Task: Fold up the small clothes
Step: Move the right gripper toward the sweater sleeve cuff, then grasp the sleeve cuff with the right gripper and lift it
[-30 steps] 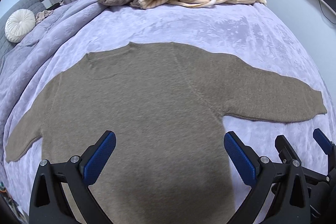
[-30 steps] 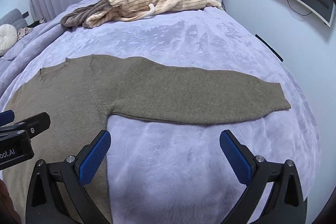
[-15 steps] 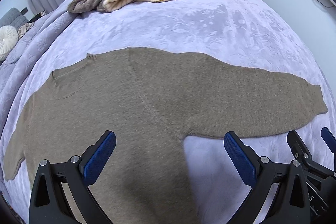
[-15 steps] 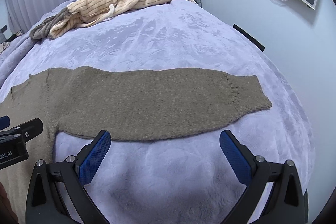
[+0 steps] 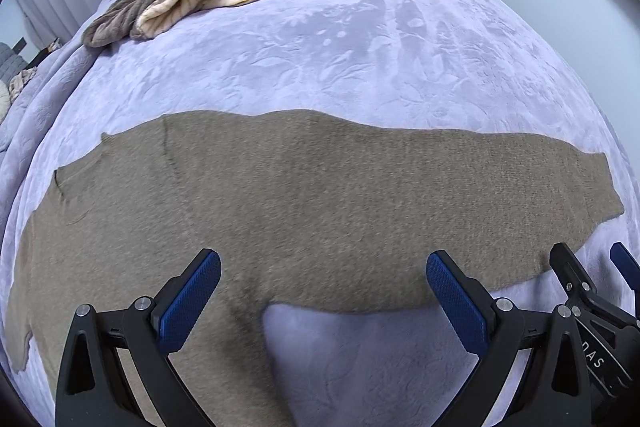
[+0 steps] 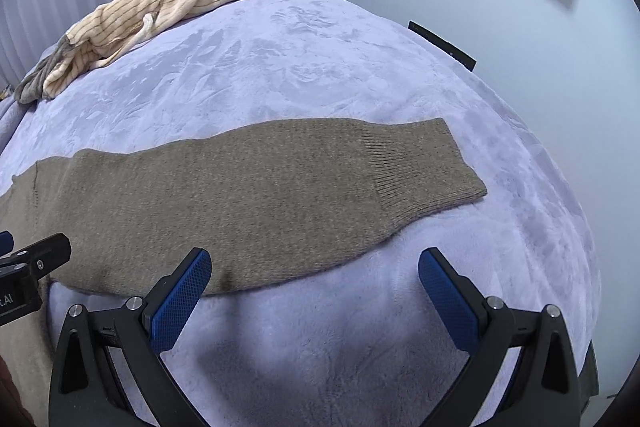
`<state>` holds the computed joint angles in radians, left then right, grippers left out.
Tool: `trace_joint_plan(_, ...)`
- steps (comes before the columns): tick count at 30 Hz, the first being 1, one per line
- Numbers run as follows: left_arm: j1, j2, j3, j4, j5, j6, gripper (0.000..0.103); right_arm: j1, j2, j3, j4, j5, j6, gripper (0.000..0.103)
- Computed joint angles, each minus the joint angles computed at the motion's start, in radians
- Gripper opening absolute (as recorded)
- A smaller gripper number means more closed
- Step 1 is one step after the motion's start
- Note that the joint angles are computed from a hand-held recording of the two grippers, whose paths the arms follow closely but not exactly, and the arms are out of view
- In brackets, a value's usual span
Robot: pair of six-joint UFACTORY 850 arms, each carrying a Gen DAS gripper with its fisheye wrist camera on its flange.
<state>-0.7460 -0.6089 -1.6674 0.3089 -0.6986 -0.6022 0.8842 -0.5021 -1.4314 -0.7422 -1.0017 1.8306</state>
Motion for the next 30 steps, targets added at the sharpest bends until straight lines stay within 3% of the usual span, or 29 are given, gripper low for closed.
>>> trace_joint_plan(5,-0.013,-0.042,-0.044,-0.018,-0.007,0.027,0.103,-0.029,0.029,0.059,0.006,0.036,0.031,0.103)
trace_joint_plan(15,-0.006,-0.090,-0.079,-0.042,-0.012,0.045,0.103,-0.117,0.084,0.165,-0.097,0.198,0.181,0.102)
trace_joint_plan(16,0.001,-0.086,-0.075,-0.038,-0.006,0.036,0.103,-0.125,0.095,0.182,-0.128,0.220,0.220,0.091)
trace_joint_plan(17,0.012,-0.080,-0.067,-0.027,-0.002,0.018,0.103,-0.129,0.101,0.190,-0.145,0.228,0.237,0.062)
trace_joint_plan(18,0.023,-0.074,-0.060,-0.022,0.003,0.001,0.103,-0.133,0.114,0.205,-0.167,0.246,0.252,0.045)
trace_joint_plan(19,0.036,-0.069,-0.053,-0.022,0.008,-0.009,0.103,-0.136,0.134,0.231,-0.202,0.282,0.289,0.021)
trace_joint_plan(20,0.049,-0.065,-0.048,-0.017,0.008,-0.025,0.103,-0.136,0.150,0.253,-0.232,0.304,0.330,0.006)
trace_joint_plan(22,0.078,-0.065,-0.044,-0.008,-0.002,-0.057,0.103,-0.118,0.195,0.300,-0.301,0.298,0.436,0.006)
trace_joint_plan(24,0.100,-0.068,-0.038,0.016,-0.009,-0.097,0.103,-0.077,0.236,0.339,-0.382,0.236,0.545,0.006)
trace_joint_plan(26,0.107,-0.101,-0.064,0.025,-0.054,-0.091,0.103,-0.067,0.237,0.337,-0.367,0.221,0.537,0.006)
trace_joint_plan(30,0.098,-0.119,-0.066,0.047,-0.058,-0.087,0.103,-0.085,0.204,0.309,-0.273,0.235,0.442,0.006)
